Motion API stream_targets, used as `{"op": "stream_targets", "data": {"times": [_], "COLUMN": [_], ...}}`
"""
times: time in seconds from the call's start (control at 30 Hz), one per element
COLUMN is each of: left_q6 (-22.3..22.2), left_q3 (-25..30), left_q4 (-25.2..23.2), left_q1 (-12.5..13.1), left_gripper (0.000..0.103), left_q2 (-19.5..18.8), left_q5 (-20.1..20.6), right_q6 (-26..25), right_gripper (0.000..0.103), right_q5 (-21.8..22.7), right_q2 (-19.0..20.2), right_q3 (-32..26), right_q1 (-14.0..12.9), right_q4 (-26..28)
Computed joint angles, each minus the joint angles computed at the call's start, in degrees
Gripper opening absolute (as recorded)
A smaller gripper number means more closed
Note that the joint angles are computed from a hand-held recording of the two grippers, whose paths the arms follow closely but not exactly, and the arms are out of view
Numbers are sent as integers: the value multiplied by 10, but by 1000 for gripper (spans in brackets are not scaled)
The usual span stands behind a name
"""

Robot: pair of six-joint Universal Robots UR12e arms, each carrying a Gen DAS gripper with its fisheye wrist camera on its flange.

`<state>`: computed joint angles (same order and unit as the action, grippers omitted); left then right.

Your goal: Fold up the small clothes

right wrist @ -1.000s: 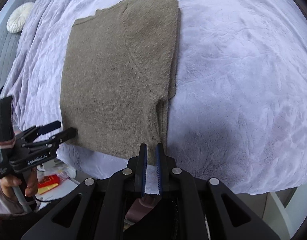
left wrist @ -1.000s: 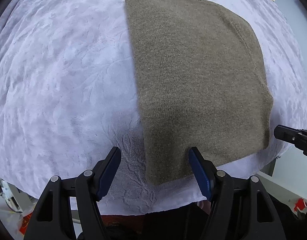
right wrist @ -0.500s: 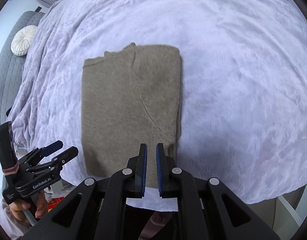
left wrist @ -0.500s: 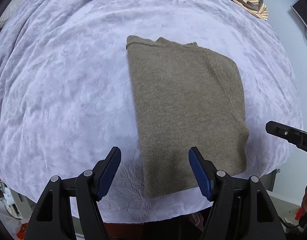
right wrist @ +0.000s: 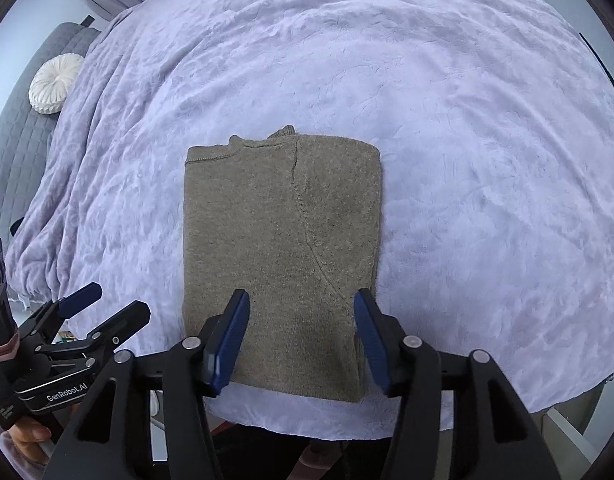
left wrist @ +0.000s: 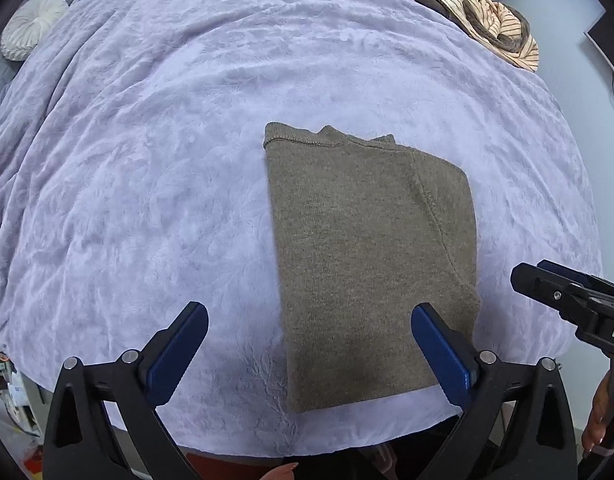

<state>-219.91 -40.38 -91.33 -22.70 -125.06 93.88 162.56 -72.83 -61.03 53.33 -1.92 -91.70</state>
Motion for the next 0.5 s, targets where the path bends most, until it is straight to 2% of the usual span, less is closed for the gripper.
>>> {"op": "stream_targets", "data": {"times": [0.03,0.13,0.2,0.27,0.5], "left_q6": [-1,-4,-4,-6,-32], "left_q3": [1,8,13,15,15], "left_q4": [-2,-12,-19,-23,-27], "left_q1": [0,-1,-2,-2,-2], "left_gripper": [102,102,102,102,102], "left_q2": [-1,-3,-6,-7,-5], "left_q5": [2,9,12,16,25], "right_q6": [-2,-8,-7,-3,21], "right_gripper": [79,82,90,103,103], "right_q5": [-3,-18,-25,-29,-49], "right_q2": [-1,-5,-9,-10,-4], "right_q3": [2,7,13,13,2], "right_q1": [1,6,8,9,11], "right_q4": [-6,-23,-36,-37,-17]}}
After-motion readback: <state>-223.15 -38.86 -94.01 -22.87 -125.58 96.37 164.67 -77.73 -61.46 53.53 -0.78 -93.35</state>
